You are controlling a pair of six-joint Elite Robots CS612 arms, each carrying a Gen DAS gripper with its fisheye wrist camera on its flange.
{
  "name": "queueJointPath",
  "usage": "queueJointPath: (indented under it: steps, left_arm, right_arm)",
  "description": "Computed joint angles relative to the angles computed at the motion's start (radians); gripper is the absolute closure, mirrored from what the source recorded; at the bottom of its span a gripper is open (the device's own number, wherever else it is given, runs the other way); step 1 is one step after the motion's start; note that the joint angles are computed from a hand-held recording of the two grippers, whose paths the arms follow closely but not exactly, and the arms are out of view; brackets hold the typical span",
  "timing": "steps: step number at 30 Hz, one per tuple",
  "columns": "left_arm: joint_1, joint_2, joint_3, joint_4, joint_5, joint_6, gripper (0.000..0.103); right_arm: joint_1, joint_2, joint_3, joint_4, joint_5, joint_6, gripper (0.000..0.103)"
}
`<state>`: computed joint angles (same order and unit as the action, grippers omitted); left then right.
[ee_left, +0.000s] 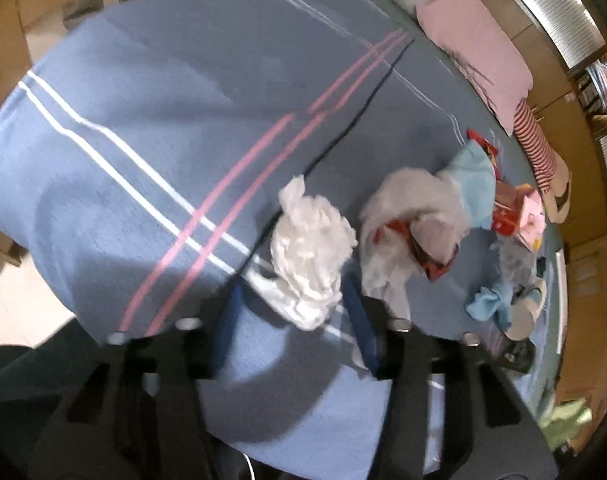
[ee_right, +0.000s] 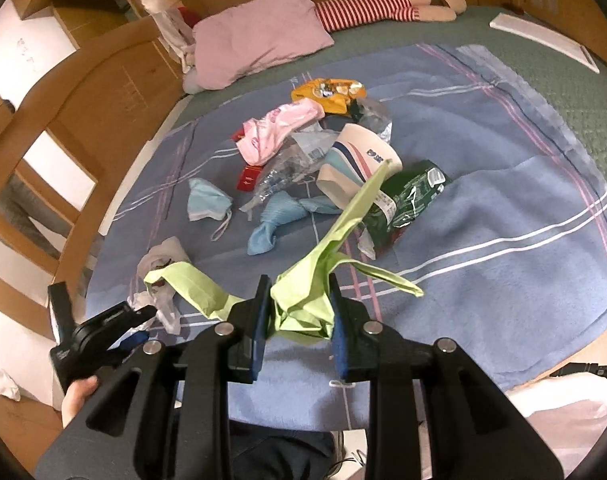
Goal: Collect trash
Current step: 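Carry the green paper to the wastebasket and open the right gripper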
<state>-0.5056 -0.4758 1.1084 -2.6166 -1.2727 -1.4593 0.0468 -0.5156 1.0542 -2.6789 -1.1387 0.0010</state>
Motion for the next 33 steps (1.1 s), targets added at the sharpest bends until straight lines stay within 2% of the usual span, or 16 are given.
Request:
queueJointPath:
  steps: [1,4,6,8,10,13,16,23,24,25,26,27,29,30,31,33]
  left_arm:
    - [0.002,0.000,0.011,-0.042,-0.010,0.003,0.091]
    - [-0.003,-0.015,0.066,-0.146,0.019,-0.044,0.092]
    - [-0.017,-0.029,0.107,-0.254,0.108,-0.037,0.093]
    - [-0.029,-0.030,0.121,-0.366,0.165,0.024,0.093]
    - [-0.046,-0.029,0.130,-0.481,0.205,0.139,0.093]
    - [-0.071,-0.037,0.149,-0.571,0.186,0.232,0.093]
    - [-0.106,-0.043,0.151,-0.587,0.138,0.321,0.093]
    - [-0.157,-0.024,0.070,-0.590,-0.020,0.587,0.093]
    - [-0.163,-0.020,0.059,-0.591,-0.038,0.610,0.093]
    - [-0.170,-0.017,0.047,-0.588,-0.061,0.649,0.093]
    - [-0.175,-0.017,0.044,-0.584,-0.070,0.669,0.093]
    - [-0.177,-0.015,0.038,-0.579,-0.080,0.683,0.093]
    - [-0.182,-0.014,0.034,-0.576,-0.113,0.721,0.093]
    - [-0.182,-0.009,0.024,-0.568,-0.127,0.733,0.093]
    - [-0.183,-0.006,0.016,-0.560,-0.155,0.755,0.092]
    - [-0.189,-0.003,0.010,-0.543,-0.213,0.806,0.092]
  right_arm:
    - [-0.001,-0.006,0.011,-0.011,0.004,-0.002,0.075]
    - [-0.009,-0.034,0.066,-0.075,0.015,-0.009,0.075]
    - [-0.016,-0.051,0.101,-0.121,0.025,-0.006,0.075]
    - [-0.033,-0.074,0.147,-0.185,0.063,0.006,0.075]
    - [-0.047,-0.092,0.183,-0.231,0.083,0.005,0.075]
    - [-0.073,-0.128,0.246,-0.278,0.105,-0.020,0.075]
    - [-0.092,-0.163,0.307,-0.253,0.065,-0.082,0.075]
    - [-0.124,-0.218,0.414,-0.083,-0.053,-0.188,0.072]
    - [-0.122,-0.221,0.413,-0.017,-0.079,-0.210,0.062]
    - [-0.119,-0.221,0.404,0.042,-0.103,-0.230,0.037]
    - [-0.110,-0.219,0.401,0.106,-0.154,-0.258,0.026]
    - [-0.109,-0.226,0.407,0.127,-0.185,-0.281,0.024]
    - [-0.121,-0.241,0.440,0.057,-0.162,-0.267,0.024]
    - [-0.129,-0.247,0.458,0.005,-0.136,-0.219,0.024]
    - [-0.157,-0.258,0.479,-0.088,-0.068,-0.130,0.024]
    - [-0.186,-0.267,0.517,-0.278,-0.016,0.039,0.024]
